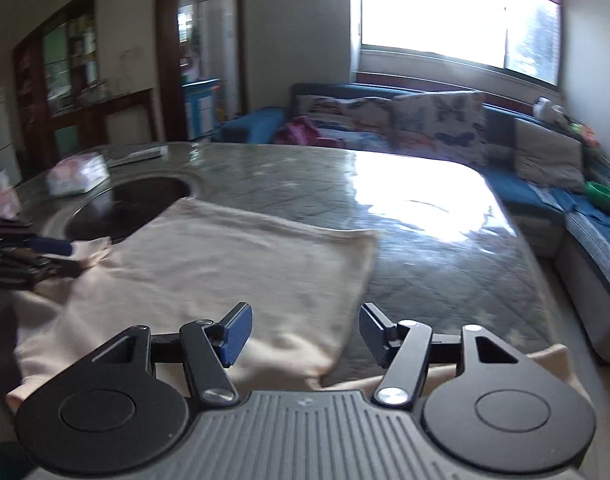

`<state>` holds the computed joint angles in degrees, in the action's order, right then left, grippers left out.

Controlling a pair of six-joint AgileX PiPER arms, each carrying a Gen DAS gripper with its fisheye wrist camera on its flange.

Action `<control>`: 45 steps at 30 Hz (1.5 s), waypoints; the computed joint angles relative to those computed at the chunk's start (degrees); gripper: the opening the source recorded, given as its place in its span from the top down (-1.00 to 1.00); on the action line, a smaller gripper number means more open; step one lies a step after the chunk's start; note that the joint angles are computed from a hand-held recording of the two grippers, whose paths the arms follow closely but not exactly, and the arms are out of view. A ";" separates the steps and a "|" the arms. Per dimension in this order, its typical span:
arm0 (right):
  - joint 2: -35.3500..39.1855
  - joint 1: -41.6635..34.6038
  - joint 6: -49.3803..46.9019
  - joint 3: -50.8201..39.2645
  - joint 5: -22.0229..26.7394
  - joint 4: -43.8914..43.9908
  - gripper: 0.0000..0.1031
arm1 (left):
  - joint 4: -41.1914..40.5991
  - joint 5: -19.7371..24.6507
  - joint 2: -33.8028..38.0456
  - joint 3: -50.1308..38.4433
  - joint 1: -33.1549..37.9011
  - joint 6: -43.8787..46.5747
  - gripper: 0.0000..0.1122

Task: Fold clothes
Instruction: 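Lower the sweatshirt flat onto the table and open both tools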

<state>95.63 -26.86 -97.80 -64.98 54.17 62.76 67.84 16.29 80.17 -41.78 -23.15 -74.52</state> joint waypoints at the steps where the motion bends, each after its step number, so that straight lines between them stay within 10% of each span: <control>1: -0.51 0.71 -1.07 0.79 -0.13 -0.03 -0.21 | 1.88 -0.68 -0.32 0.63 0.61 -2.32 0.49; 3: -2.09 2.91 -3.90 3.55 -1.46 0.18 -0.22 | 9.50 -1.75 -1.21 2.33 1.69 -11.31 0.84; 11: -2.78 6.18 -5.38 7.00 -4.56 -0.52 -0.22 | 24.98 0.69 -15.47 10.65 10.61 -35.64 0.92; 22: -1.67 8.22 -5.14 7.17 -7.01 -2.24 -0.31 | 10.66 7.10 -26.80 20.82 20.70 -27.18 0.92; 33: -2.11 8.81 -4.72 8.16 -7.15 -2.97 -0.71 | 10.52 16.37 -25.51 19.88 11.17 -27.45 0.82; 39: -2.45 10.46 -4.78 9.04 -8.87 -3.55 -0.93 | -0.38 0.22 -22.19 16.10 15.38 -10.70 0.82; 45: -1.97 11.03 -3.50 9.11 -9.38 -4.43 -1.00 | 4.91 -2.26 -11.33 12.55 16.76 -12.36 0.80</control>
